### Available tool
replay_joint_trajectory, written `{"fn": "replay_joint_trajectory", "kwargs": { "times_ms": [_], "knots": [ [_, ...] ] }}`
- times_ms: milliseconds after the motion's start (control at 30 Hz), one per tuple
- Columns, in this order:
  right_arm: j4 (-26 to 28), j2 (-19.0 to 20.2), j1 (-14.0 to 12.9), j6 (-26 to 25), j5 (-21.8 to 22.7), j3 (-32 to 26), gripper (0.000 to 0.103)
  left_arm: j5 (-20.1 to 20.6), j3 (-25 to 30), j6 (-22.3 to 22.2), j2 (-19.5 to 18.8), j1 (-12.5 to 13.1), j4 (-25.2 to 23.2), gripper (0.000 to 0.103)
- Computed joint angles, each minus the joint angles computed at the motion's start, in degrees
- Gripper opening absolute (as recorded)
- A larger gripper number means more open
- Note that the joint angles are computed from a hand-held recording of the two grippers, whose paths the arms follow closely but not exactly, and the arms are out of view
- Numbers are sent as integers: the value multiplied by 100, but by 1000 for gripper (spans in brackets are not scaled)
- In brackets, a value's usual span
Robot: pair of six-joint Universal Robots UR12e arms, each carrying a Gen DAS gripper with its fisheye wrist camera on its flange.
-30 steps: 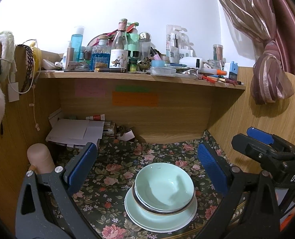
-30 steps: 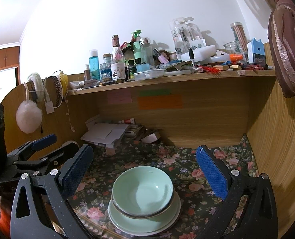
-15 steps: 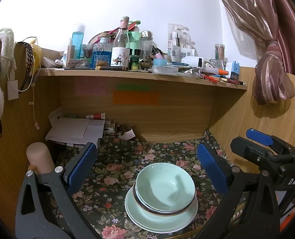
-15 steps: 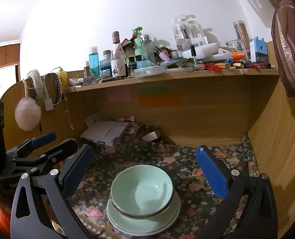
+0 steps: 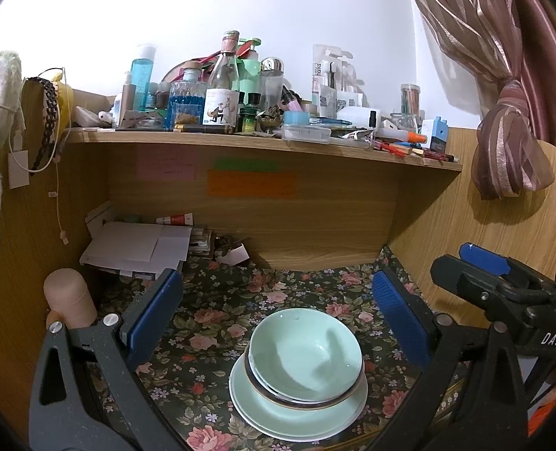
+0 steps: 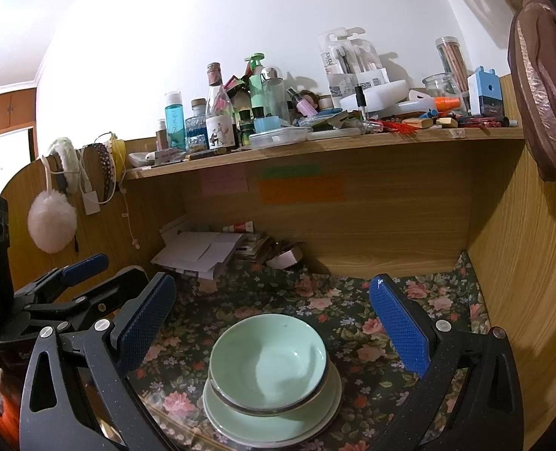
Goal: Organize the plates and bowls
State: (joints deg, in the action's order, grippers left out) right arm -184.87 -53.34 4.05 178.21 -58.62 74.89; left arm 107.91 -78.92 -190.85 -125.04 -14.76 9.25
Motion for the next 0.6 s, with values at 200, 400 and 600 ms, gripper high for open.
{"fn": "replay_joint_trajectory", "kwargs": {
  "times_ms": [200, 400, 600],
  "knots": [
    [-17, -4, -1, 35, -8, 7, 103, -1, 21, 25, -7, -7, -22, 102],
    [-14, -5, -3, 45, -14, 5, 103, -117, 24, -23, 8, 13, -106, 102],
    [-20, -31, 27, 116, -108, 38, 103, -136, 40, 16, -5, 6, -122, 102]
  ]
}}
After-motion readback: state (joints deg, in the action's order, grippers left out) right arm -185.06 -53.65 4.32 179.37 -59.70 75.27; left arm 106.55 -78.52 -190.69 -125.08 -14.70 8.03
